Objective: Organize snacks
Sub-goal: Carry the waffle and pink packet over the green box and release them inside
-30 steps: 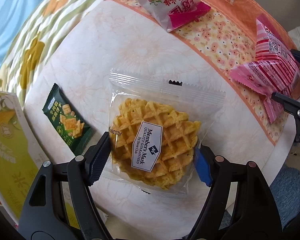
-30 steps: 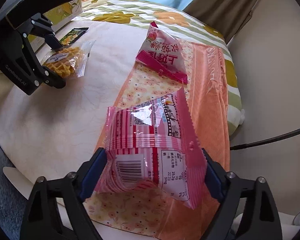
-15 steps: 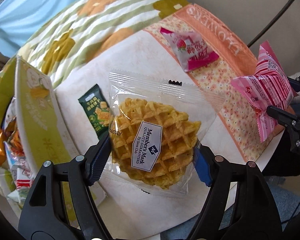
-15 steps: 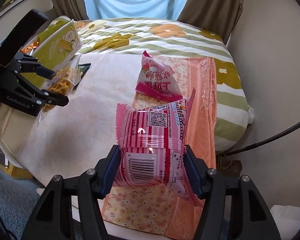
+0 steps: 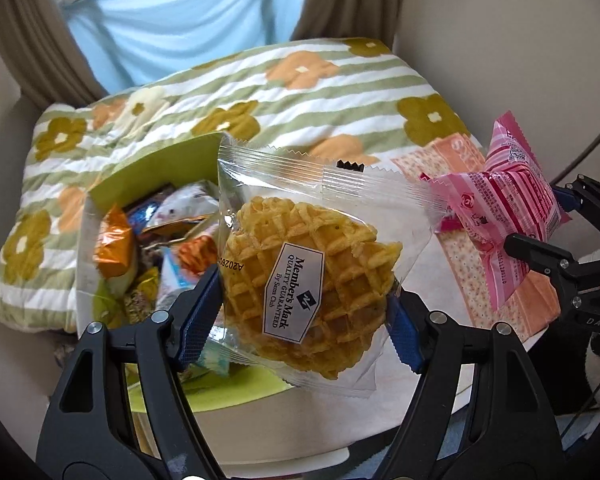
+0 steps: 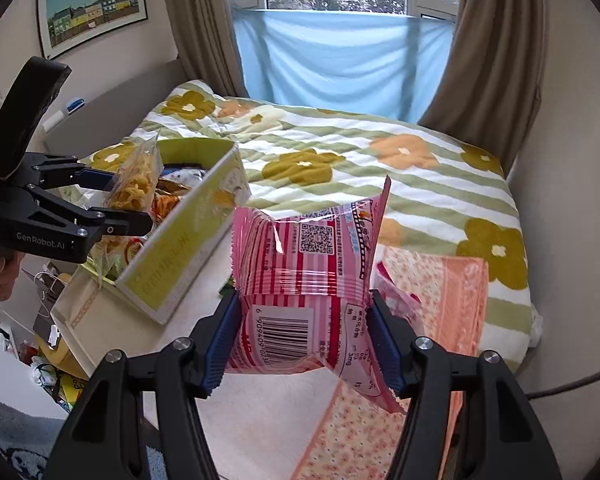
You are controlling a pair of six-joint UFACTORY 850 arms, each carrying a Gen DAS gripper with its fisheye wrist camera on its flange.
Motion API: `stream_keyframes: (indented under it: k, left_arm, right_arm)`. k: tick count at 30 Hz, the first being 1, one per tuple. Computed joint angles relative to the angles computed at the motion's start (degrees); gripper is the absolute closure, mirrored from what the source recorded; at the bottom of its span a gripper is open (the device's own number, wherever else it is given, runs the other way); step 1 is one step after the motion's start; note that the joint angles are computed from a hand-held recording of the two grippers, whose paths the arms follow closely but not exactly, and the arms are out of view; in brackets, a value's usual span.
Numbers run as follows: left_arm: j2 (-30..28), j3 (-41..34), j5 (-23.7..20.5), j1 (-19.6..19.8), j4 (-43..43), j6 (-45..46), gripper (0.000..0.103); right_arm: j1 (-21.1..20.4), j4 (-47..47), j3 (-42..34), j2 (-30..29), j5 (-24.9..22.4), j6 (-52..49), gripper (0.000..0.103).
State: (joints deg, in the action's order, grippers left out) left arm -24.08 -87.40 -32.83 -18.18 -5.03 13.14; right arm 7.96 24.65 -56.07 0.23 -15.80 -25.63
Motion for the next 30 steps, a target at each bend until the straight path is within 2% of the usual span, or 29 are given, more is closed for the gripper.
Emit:
stream_keyframes:
  k: [8, 15, 25, 27, 29, 30]
  left_arm:
    - [0.28, -0.43, 0.26, 7.72, -1.08, 1.99, 0.031]
    - [-2.44, -2.04, -1.03, 13.64, -5.45, 7.53, 0.031]
    - [-9.86, -8.37, -4.98, 16.96, -10.56, 13.74, 0.031]
    - [-10.92, -9.17, -4.48, 17.15, -11.40, 15.35, 0.026]
    - [-11.51, -9.26, -4.41, 17.07, -10.87, 16.25, 0.013]
    - [-11.28, -8.58, -3.94, 17.13, -11.14, 17.00, 0.001]
  right_arm:
    - [6.75, -1.86, -9.91, -7.02, 0.12, 3.79, 0.046]
    - [11.15, -4.27, -19.25, -15.43, -0.38, 10.31, 0.046]
    - [15.23, -17.35, -29.48, -23.66, -3.17, 26.09, 0.046]
    - [15.57, -19.03, -31.17, -25.04, -3.85, 28.82, 0.046]
    - [15.69, -20.04, -32.45, -26.11, -4.80, 31.00, 0.046]
    - [15.62, -20.17, -33.00, -26.60, -5.35, 31.73, 0.046]
